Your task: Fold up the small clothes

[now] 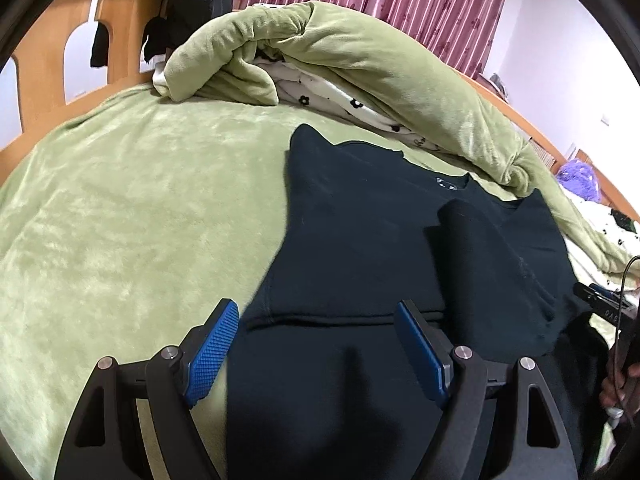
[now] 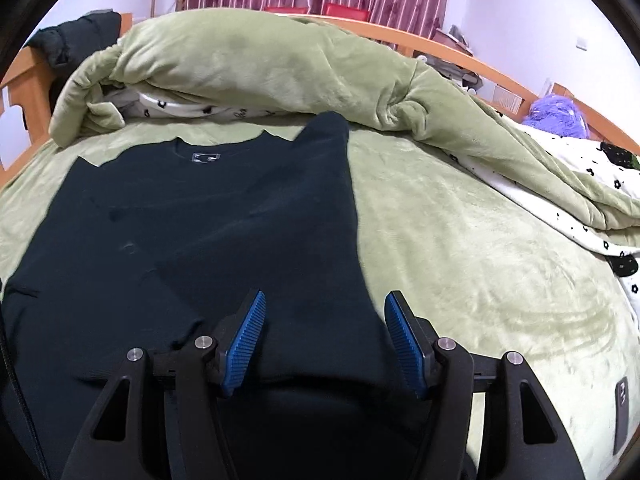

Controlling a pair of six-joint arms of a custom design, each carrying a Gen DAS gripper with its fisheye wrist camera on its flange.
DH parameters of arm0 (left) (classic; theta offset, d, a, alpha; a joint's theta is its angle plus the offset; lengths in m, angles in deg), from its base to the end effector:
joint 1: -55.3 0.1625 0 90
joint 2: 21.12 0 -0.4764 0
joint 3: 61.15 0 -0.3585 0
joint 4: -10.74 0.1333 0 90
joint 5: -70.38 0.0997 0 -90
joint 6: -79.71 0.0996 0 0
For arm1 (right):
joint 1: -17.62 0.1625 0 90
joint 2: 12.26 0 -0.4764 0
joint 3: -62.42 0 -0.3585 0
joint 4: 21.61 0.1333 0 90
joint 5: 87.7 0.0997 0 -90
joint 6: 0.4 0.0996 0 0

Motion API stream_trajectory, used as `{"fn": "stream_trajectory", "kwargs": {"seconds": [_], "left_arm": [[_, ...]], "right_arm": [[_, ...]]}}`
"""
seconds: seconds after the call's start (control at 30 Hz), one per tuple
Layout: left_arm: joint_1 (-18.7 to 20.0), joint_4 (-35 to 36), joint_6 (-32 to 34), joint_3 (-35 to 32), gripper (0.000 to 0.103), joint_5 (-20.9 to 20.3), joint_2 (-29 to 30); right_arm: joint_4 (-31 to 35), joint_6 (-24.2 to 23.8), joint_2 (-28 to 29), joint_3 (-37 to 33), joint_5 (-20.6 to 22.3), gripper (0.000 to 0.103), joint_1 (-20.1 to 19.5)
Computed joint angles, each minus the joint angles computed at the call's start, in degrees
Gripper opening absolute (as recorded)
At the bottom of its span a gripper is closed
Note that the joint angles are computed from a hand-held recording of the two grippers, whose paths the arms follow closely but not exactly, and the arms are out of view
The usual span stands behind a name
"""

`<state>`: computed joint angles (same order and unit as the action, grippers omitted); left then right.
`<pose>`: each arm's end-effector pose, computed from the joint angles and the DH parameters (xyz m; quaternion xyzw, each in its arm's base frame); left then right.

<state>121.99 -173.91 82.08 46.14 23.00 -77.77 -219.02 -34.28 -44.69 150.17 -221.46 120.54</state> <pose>-0.0578 -0.6414 0.2998 0.0592 0.8724 -0.4045 0.2679 0.2247 -0.6914 0.1576 0.1809 -0.8301 0.3398 0.4033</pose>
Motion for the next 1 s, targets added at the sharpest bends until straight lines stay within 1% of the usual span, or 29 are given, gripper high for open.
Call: {"fn": "stream_trajectory", "kwargs": {"seconds": [0.13,0.2,0.23,0.27,0.3,0.33,0.37,0.4,0.47,0.5,0.53,0.57,0.6,0.63,0.67,0.7,0.73,0.77,0.8,0.83,0.87,0.9,0.93,1.0], "left_arm": [[0.2,0.5,0.9,-1.9,0.079,2.4,1.2],[0.2,0.6,1.8,-2.4,0.079,4.0,1.9],[0.2,0.5,2.4,-2.4,0.079,4.7,2.1],[0.2,0.4,2.8,-2.6,0.079,5.5,2.5],[0.2,0.6,2.7,-2.6,0.079,5.5,2.5],[0.2,0.7,2.9,-2.7,0.079,5.5,2.7],[0.2,0.5,3.1,-2.8,0.079,5.6,2.7],[0.2,-0.2,3.5,-2.8,0.079,5.7,2.9],[0.1,-0.9,3.9,-2.7,0.079,5.3,2.9],[0.1,-1.1,4.1,-2.6,0.079,5.2,2.9],[0.0,-1.3,4.3,-2.6,0.079,5.2,2.9],[0.0,-1.3,4.6,-2.6,0.079,5.4,3.0],[-0.1,-1.2,4.7,-2.6,0.079,5.5,3.1],[-0.1,-1.1,4.7,-2.6,0.079,5.5,3.1],[-0.1,-0.8,4.6,-2.6,0.079,5.5,3.1],[-0.1,-0.7,4.5,-2.7,0.079,5.5,3.1],[-0.1,-0.6,4.3,-2.7,0.079,5.6,3.0],[-0.1,-0.5,4.0,-2.7,0.079,5.4,2.9],[0.0,-0.3,3.6,-2.7,0.079,5.1,2.7],[0.1,0.1,3.1,-2.8,0.079,5.2,2.6],[0.1,0.4,2.7,-2.9,0.079,5.4,2.6],[0.1,0.8,2.4,-3.0,0.079,5.8,2.5],[0.0,1.1,2.2,-3.1,0.079,6.5,2.5],[-0.1,1.0,2.3,-3.0,0.079,7.0,2.4]], "right_arm": [[6.0,2.6,-0.2,-2.1,-0.2,0.061,-1.8],[10.2,4.9,-0.4,-3.5,1.5,0.061,-3.0],[12.8,6.1,-0.5,-4.2,2.2,0.057,-3.5],[15.5,7.0,-0.8,-4.5,3.9,0.038,-4.1],[16.9,7.3,-1.1,-4.3,5.5,0.034,-4.6],[15.8,6.2,-1.2,-3.8,6.3,0.031,-4.7],[13.2,4.8,-1.5,-2.7,7.5,0.025,-4.8],[12.5,4.7,-2.1,-2.0,8.8,0.022,-5.0],[11.9,7.1,-3.8,-1.2,11.4,0.019,-6.0],[11.6,8.2,-4.2,-1.5,11.5,0.018,-6.5],[11.2,9.0,-4.3,-2.0,10.7,0.018,-6.9],[11.9,10.0,-4.0,-3.3,8.7,0.018,-7.3],[13.8,11.4,-3.9,-4.1,7.9,0.019,-7.8],[16.8,13.5,-4.2,-4.7,7.9,0.021,-8.4],[18.4,14.7,-4.4,-5.0,7.8,0.025,-8.7],[17.8,14.4,-4.3,-5.0,6.5,0.032,-8.4],[16.2,13.5,-4.1,-4.8,4.8,0.035,-7.8],[13.9,12.3,-4.0,-4.3,3.1,0.036,-6.9],[12.4,11.9,-4.3,-3.4,3.2,0.038,-6.4],[11.9,12.1,-5.1,-2.3,4.6,0.041,-6.0],[11.7,12.9,-6.2,-0.7,6.9,0.046,-5.6],[11.4,13.3,-6.7,0.2,7.9,0.05,-5.2],[11.0,13.6,-6.9,1.1,8.8,0.051,-4.7],[12.5,14.9,-7.2,2.1,10.8,0.052,-3.8]]}}
